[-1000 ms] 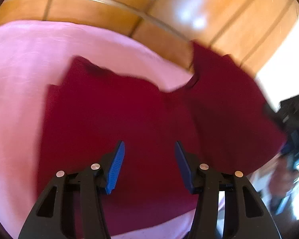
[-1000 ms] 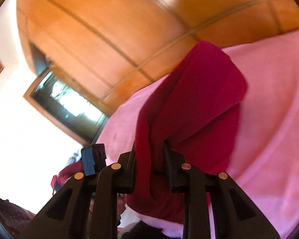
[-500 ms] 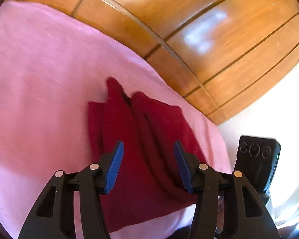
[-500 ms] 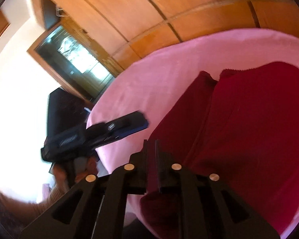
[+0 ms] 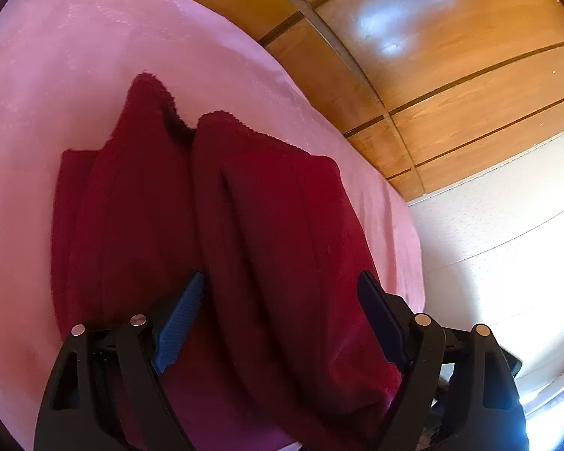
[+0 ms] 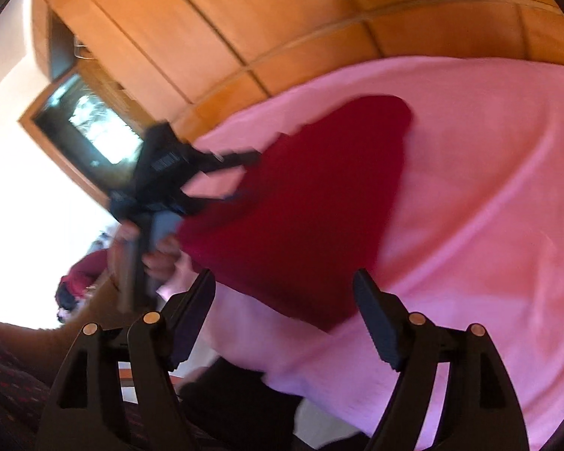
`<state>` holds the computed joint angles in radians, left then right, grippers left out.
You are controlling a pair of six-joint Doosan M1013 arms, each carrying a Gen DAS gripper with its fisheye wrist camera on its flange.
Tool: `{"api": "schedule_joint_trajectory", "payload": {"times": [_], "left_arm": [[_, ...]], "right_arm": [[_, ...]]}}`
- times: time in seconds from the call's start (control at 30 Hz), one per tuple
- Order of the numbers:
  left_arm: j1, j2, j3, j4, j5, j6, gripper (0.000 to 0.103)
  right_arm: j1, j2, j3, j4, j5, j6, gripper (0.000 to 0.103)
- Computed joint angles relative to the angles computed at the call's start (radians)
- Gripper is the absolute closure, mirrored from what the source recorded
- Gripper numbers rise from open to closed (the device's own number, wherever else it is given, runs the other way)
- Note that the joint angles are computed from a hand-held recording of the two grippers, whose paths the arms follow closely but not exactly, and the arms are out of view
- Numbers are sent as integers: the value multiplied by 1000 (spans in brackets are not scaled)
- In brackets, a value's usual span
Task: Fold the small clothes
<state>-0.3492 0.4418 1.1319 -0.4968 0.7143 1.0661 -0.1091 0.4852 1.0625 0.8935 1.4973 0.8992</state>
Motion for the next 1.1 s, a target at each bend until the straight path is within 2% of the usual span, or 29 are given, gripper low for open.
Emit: {"api": "schedule_joint_trajectory", "payload": {"times": [0.07,0.23,0.27,0.3,0.37,0.53,0.6,0.7,0.8,0.9,0.93,1.03,1.1], "left_arm": [[-6,13,-30,74,33,-80,22],[-19,52,-107,127,113,-98,40],[-24,60,-126,151,135,-100,58],[-30,68,-146,177,157,-96,71],[-48,65,-161,278,167,-104,80],[-62,-15,-100,418,55,-100,83],[-66,-48,-68,481,33,-112,83],[-70,-88,-21,598,51,-155,83],[-53,-95,16,601,106,-171,83],[-35,-86,47,580,146,-191,83],[-32,-86,55,577,150,-196,83],[-37,-106,96,575,115,-203,83],[-54,-120,115,640,120,-217,81]], "right_arm": [[-12,-5,18,8,5,-11,28],[0,-18,51,5,-19,-39,27],[7,-20,54,-1,-30,-44,27],[7,-22,52,0,-27,-40,26],[4,-27,55,17,-17,-42,23],[-17,-18,37,93,55,-56,22],[-28,-17,33,135,65,-52,21],[-31,-14,27,169,26,-27,23],[-13,6,-7,172,41,-22,40],[33,17,-26,107,81,-69,50],[57,14,-27,43,86,-92,50],[111,-24,26,-159,2,-168,51],[109,-30,50,-161,-14,-161,51]]}}
